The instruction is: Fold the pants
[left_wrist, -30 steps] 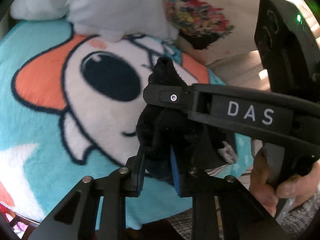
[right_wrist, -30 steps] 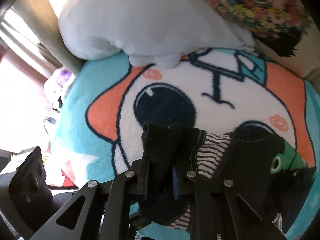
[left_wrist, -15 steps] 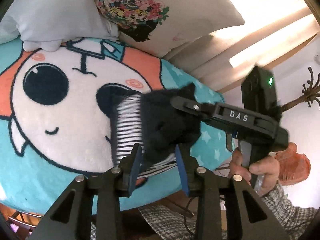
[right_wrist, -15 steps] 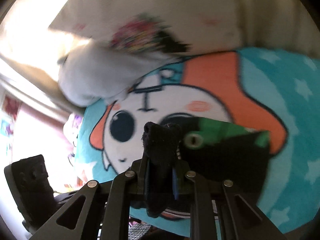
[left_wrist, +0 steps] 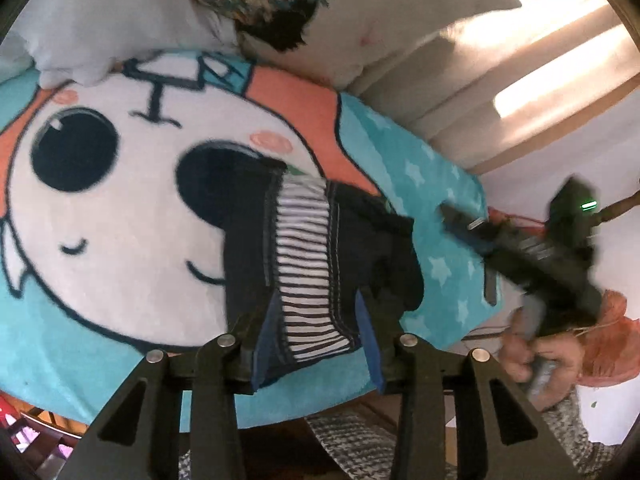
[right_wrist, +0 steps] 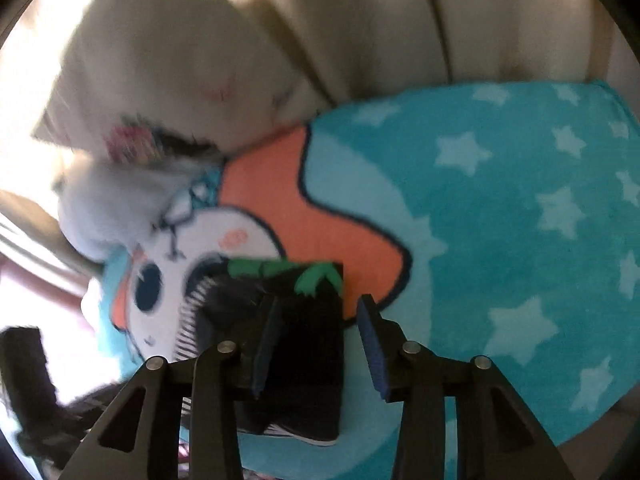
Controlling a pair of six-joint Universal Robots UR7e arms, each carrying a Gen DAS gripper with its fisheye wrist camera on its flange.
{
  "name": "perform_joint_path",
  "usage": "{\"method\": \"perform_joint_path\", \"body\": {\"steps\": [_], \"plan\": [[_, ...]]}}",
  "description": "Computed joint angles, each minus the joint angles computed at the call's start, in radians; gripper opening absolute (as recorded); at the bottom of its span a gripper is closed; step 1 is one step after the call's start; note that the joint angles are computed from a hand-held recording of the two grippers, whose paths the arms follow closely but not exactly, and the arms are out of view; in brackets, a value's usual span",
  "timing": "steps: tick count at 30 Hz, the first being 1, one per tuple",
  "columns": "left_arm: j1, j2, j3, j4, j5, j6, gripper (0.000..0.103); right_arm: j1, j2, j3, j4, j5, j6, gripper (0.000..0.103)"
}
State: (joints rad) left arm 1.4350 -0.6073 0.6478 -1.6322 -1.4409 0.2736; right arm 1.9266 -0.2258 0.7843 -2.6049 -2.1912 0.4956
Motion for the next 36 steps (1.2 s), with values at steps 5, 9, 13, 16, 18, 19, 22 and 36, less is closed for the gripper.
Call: {"method": "perform_joint_path", "body": {"steps": [5,9,13,16,18,19,22,36], "plan": [[-0.011,-0.007,0.095,-0.024,0.055,0.005,0.038,-0.020,-0.031,0.069,-0.176,0.285,-0.040,0.043],[-0.017,-0.028,0.159,-0.067,0.084,0.016,0.038,-0.046,0.007,0.042,-0.127,0.401,0.012,0.043],[-0.010,-0.041,0.151,-0.049,0.046,0.009,0.038,-0.049,0.039,-0.001,0.041,0.245,0.033,0.042],[-0.007,-0.062,0.157,-0.076,0.032,0.016,0.038,-0.035,0.050,-0.019,0.080,0.151,-0.019,0.042],[0.006,-0.051,0.113,-0.071,-0.005,-0.005,0.039,-0.028,0.037,-0.001,0.050,0.149,-0.023,0.047],[0.012,-0.040,0.085,-0.065,-0.019,-0.021,0.040,-0.028,0.016,0.035,0.006,0.154,-0.033,0.048],[0.029,-0.019,0.025,-0.072,-0.020,-0.078,0.041,-0.031,-0.035,0.134,-0.122,0.174,-0.038,0.061],[0.006,-0.113,0.194,-0.296,0.132,-0.113,0.043,-0.093,-0.152,0.384,-0.198,0.170,0.178,0.068]]}}
